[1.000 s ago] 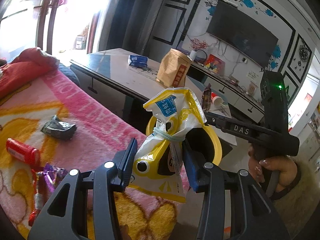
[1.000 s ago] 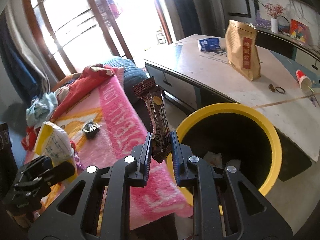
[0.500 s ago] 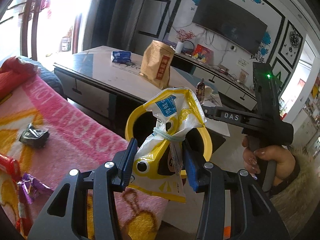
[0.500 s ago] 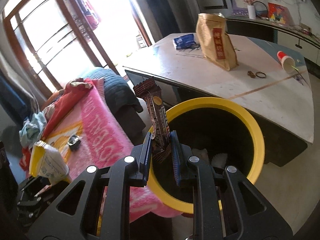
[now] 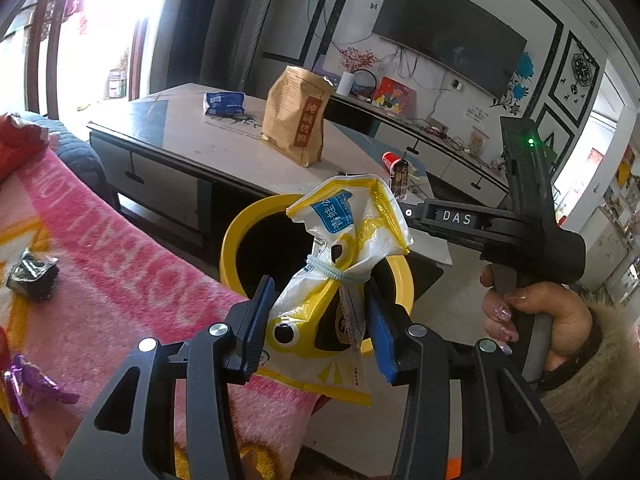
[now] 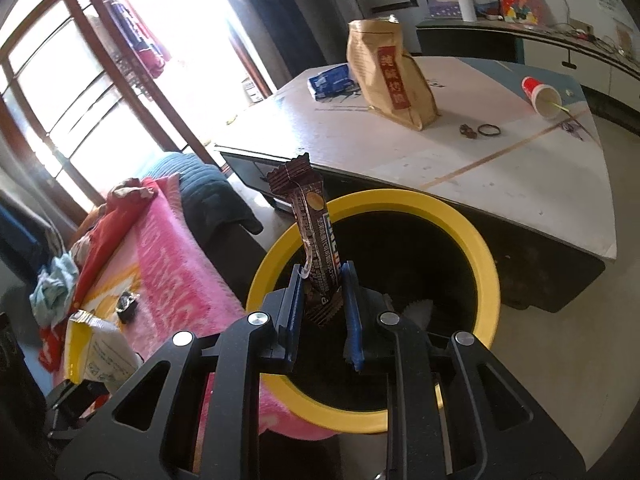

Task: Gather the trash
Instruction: 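Open both tools to drop the snack bag and chocolate wrapper into the bin, then move both open tools back toward the red tube and wrappers on the blanket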

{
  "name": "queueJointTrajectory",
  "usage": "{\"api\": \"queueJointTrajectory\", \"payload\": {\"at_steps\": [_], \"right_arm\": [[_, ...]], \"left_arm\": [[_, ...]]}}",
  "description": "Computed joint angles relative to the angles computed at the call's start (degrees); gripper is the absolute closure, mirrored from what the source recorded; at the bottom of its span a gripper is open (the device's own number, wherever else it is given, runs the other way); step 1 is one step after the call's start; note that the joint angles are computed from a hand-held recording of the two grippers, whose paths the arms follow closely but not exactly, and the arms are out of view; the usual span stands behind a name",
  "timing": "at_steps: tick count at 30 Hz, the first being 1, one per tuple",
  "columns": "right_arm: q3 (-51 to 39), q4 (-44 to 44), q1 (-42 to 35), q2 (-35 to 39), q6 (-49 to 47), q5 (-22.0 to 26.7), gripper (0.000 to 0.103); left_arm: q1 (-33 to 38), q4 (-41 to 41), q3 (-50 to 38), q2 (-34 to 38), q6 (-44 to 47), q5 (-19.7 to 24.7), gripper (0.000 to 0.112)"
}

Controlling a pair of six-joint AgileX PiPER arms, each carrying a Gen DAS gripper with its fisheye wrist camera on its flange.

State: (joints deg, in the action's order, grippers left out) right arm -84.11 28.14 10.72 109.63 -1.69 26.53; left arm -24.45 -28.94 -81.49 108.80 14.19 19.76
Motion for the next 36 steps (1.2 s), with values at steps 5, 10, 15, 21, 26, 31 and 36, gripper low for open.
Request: {"api": "queueJointTrajectory", "payload": {"at_steps": [5,10,15,21,26,31,36], "right_arm": [[0.27,-0.06,-0.58,0.56,0.45,-0.34,0.088],[-0.19,-1.04,-0.91,1.59,1.61,-0.06,0.088],[-0.66,-1.86,-1.35,2.52,2.58,0.61,0.088],[-0.61,-2.32,-1.94,3.04,4.03,0.46,0.079],[0.50,-4.32,-2.03,2.11,6.62,-1.17,0.055],[1.11,-7.41,-1.56,1.24,10.15,-2.04,0.047],[1.66,-12.19,0.15,-0.44,13.80,-3.38,0.037]], "left_arm": [[0.08,0.01,-2.96,3.13,-0.55,0.57,0.069],[0.08,0.90,-6.52,6.52,-2.27,1.22,0.069],[-0.18,1.45,-11.08,10.47,-3.29,2.21,0.069],[-0.16,1.78,-16.78,15.02,-4.48,4.13,0.067],[0.35,2.54,-16.96,14.95,-6.51,3.01,0.033],[0.69,7.96,-13.07,11.59,-11.35,1.04,0.018],[1.14,16.62,-7.11,6.84,-19.84,-1.84,0.016]]}}
